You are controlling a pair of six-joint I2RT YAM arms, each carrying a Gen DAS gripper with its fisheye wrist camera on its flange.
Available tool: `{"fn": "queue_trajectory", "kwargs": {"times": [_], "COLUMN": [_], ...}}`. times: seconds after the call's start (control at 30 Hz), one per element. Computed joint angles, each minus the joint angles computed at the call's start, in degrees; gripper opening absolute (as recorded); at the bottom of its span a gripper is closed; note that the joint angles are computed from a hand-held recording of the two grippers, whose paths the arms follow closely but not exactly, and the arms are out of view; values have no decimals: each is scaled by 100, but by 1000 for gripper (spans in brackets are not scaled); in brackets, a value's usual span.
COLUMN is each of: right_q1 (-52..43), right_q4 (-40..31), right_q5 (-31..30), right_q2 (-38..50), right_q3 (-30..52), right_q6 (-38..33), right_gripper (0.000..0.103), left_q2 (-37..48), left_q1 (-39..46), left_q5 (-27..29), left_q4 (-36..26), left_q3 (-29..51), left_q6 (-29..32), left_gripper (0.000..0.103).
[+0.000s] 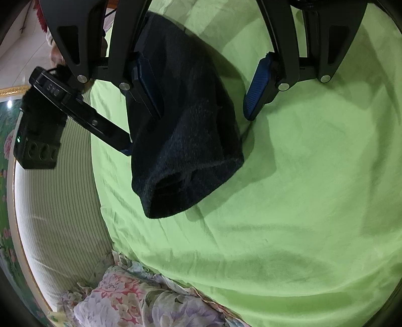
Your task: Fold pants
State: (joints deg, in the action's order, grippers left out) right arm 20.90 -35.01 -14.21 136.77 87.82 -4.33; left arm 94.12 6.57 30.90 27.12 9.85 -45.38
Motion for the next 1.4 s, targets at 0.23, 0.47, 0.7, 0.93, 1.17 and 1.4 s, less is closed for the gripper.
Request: {"fn": "queue_trajectory", "kwargs": {"times": [0.23,0.47,0.7,0.93,1.17,1.4], "right_q1": [-6,-8,-14,-182,-578,-1013], "right_q4": [-835,-1468,-1087,-636,-185,350], "right_q5": [-269,-430,-410,-592,-889,-1122], "right_q2": [951,1494,1133,244,-1135,-2564], "right_q3": [1302,2084,1608,718,-512,-1856], "right_q6": [-495,-827,-925,-888,-757,-589], "right_gripper": [60,48,27,24,24,24], "left_q2": [344,482,470,-357,-1399,-1799], "left_q1": [-63,-140,-204,-472,-1238,-2176], "left_q5": [-44,-110,-182,-275,-567,-937], "left_q4": [422,492,7,-668,-1416,-1870], "left_q3": [99,210,508,651,1038,1626], "left_q6": [-136,-120,284,335,6,-270], "left_gripper": [66,64,35,34,32,30]}}
